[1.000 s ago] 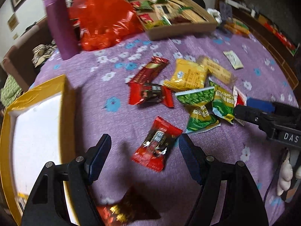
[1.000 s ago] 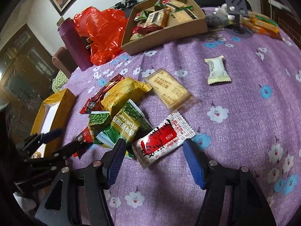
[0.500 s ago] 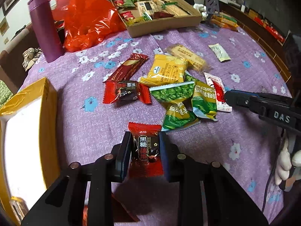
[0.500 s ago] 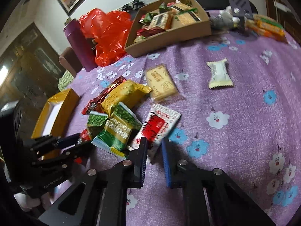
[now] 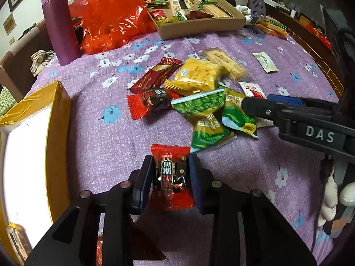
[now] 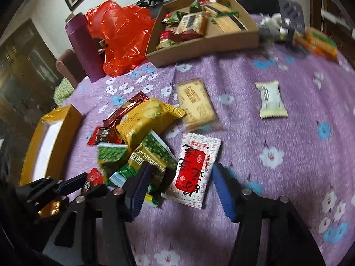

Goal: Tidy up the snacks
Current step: 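Grasp a green pea snack packet with the right tool while the left holds candy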

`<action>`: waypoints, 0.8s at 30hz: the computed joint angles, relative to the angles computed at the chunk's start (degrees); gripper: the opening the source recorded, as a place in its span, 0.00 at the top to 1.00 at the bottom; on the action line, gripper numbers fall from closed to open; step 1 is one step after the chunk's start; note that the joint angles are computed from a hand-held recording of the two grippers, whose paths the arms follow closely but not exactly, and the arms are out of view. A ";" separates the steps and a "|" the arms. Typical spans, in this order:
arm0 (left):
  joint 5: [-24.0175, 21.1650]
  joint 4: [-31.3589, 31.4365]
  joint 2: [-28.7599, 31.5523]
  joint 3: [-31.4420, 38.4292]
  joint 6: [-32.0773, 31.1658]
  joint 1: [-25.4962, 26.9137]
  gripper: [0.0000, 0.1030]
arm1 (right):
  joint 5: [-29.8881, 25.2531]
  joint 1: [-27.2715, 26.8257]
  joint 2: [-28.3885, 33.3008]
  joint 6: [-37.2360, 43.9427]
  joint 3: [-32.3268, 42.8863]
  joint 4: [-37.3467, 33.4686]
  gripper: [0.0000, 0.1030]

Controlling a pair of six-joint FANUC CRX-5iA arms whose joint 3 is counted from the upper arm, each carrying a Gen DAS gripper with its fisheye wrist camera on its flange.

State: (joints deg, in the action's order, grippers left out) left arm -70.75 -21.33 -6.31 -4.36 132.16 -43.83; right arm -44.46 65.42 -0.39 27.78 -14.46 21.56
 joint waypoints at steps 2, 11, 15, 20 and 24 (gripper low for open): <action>0.89 0.11 -1.00 -0.87 0.26 -0.43 0.75 | -0.12 0.31 -0.47 0.16 -0.59 0.74 0.55; 2.55 -3.51 -9.52 -3.54 8.81 -4.01 0.75 | 5.55 -1.41 -6.80 -0.65 -6.41 -2.01 0.88; 2.46 -6.78 -14.99 -5.59 15.41 -6.95 0.75 | 10.32 -1.11 -8.70 2.40 -7.49 -3.32 0.59; 0.19 -10.44 -19.24 -7.35 21.98 -9.83 0.75 | 12.29 0.30 -6.18 6.98 -4.02 -4.67 0.46; -3.78 -14.02 -21.49 -7.98 26.48 -12.85 0.75 | 10.73 2.25 -1.92 11.78 0.54 -3.95 0.47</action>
State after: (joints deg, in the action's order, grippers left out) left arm -74.53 -35.35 -27.80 -12.34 158.64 -56.68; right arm -33.73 67.68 -2.32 39.56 -13.92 17.62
